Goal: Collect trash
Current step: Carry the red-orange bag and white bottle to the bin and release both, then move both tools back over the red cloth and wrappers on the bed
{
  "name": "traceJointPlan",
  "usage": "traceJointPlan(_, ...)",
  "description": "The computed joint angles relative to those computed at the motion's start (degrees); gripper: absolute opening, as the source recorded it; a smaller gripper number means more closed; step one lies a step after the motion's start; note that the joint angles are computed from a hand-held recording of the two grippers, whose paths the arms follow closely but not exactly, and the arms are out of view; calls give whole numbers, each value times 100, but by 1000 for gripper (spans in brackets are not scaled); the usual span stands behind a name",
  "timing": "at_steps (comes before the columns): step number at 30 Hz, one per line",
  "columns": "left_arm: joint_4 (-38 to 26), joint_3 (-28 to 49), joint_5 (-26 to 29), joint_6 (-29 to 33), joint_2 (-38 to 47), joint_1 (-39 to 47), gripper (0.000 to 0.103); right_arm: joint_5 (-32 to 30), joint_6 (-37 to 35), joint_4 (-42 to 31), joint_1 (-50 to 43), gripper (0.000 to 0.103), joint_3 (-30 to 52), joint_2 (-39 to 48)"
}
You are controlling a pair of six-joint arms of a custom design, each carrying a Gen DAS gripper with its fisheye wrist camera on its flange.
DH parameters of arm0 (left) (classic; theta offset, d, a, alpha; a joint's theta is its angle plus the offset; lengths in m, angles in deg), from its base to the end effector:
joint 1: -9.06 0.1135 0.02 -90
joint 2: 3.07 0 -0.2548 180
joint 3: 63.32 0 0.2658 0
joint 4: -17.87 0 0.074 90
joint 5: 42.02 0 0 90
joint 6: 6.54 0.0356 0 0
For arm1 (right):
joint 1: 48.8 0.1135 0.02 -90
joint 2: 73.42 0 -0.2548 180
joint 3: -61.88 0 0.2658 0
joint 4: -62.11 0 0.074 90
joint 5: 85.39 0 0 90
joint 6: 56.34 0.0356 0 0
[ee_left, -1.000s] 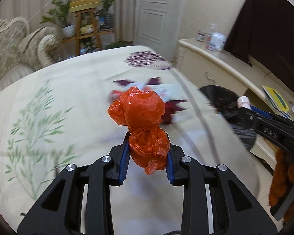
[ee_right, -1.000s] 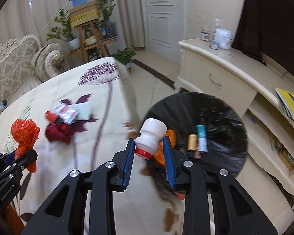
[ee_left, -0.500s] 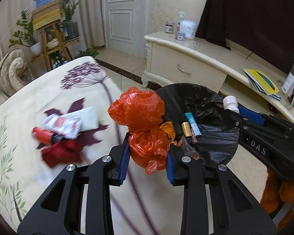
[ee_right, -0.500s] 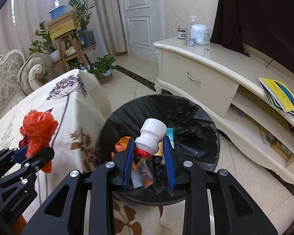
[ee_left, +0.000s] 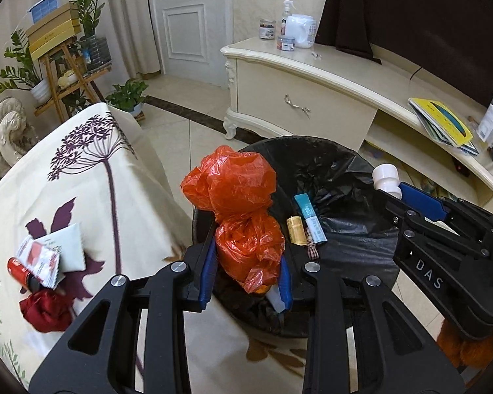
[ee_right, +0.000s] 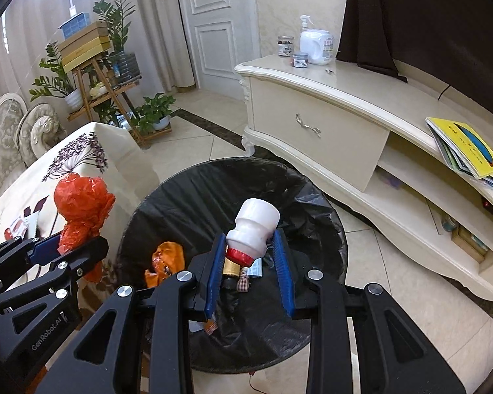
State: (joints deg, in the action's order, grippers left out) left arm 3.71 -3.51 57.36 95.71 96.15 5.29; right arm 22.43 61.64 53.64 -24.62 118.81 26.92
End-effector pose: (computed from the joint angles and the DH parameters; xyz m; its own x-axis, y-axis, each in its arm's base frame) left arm 0.3299 -0.0276 0.1085 -0.7503 0.2592 -0.6081 0.3281 0.9446 -0.0021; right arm 0.3013 0.1234 0.0966 -0.7359 0.1592 -0.6581 0.1445 0.9865 0.0770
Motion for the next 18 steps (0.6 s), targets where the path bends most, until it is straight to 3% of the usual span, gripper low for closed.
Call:
traceJointPlan(6, -11, 139, -108, -56, 209, -74, 31, -115, -56, 55, -118, 31, 103, 222)
traceJointPlan(9, -55, 212, -98, -98, 283, -44, 37, -148, -37, 44, -151, 31, 147, 296)
traceJointPlan(11, -67, 231, -84, -124, 286, -20, 51, -163, -22, 26, -162, 33, 168, 321)
traceJointPlan(13, -51, 220, -64, -170, 245, 13, 56, -103, 22, -2, -149, 48, 186, 312)
traceJointPlan(18, -38, 149, -73, -188, 150, 102, 65, -39, 115, -100, -63, 50, 152, 191)
